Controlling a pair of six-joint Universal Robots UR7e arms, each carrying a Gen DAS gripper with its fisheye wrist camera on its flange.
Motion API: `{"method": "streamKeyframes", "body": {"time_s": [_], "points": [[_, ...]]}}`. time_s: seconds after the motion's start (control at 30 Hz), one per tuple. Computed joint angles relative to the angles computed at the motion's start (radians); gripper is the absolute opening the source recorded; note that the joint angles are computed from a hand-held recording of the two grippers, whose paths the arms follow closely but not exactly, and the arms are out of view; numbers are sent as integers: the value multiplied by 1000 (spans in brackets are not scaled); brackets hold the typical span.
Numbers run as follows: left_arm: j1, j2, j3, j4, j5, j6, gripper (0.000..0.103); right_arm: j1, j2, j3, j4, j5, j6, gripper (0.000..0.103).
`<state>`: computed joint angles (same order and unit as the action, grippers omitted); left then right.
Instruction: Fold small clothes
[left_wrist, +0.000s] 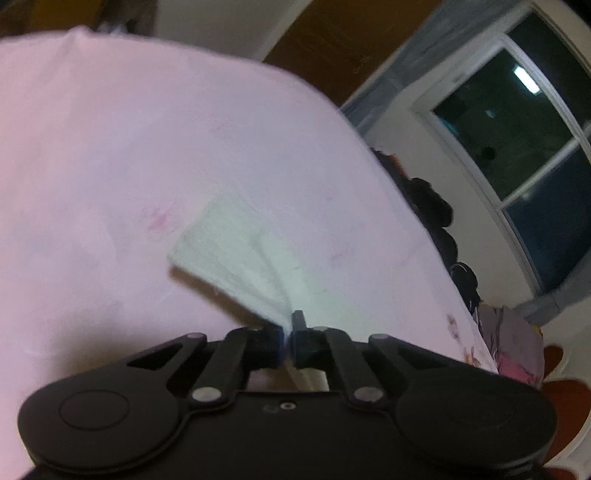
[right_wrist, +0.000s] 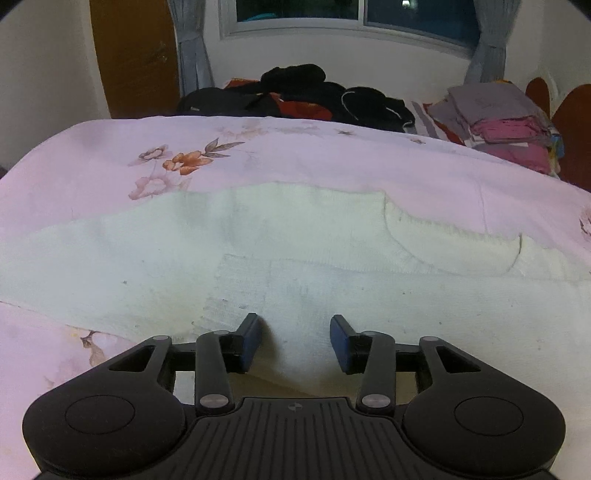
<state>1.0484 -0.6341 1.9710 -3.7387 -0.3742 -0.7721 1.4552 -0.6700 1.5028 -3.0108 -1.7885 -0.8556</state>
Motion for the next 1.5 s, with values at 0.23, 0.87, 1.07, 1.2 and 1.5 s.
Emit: {"method": "streamKeyframes", "body": {"time_s": [0.23, 0.87, 1.07, 1.2, 1.5], "points": [[-90, 73, -174, -119, -95, 441, 3, -27, -57, 38, -4, 66, 60, 43], [-114, 482, -806, 575, -541, 441, 21, -163, -271, 64, 110, 136, 136, 43], [-133, 425, -718, 578, -480, 440, 70, -172, -292, 90, 126, 199, 121, 82], [-154, 377, -630, 510, -407, 459, 74, -150, -273, 100, 113, 209, 73, 82], [-159, 262, -434, 477, -250, 357, 74, -95, -222, 155, 42, 170, -90, 82]]}}
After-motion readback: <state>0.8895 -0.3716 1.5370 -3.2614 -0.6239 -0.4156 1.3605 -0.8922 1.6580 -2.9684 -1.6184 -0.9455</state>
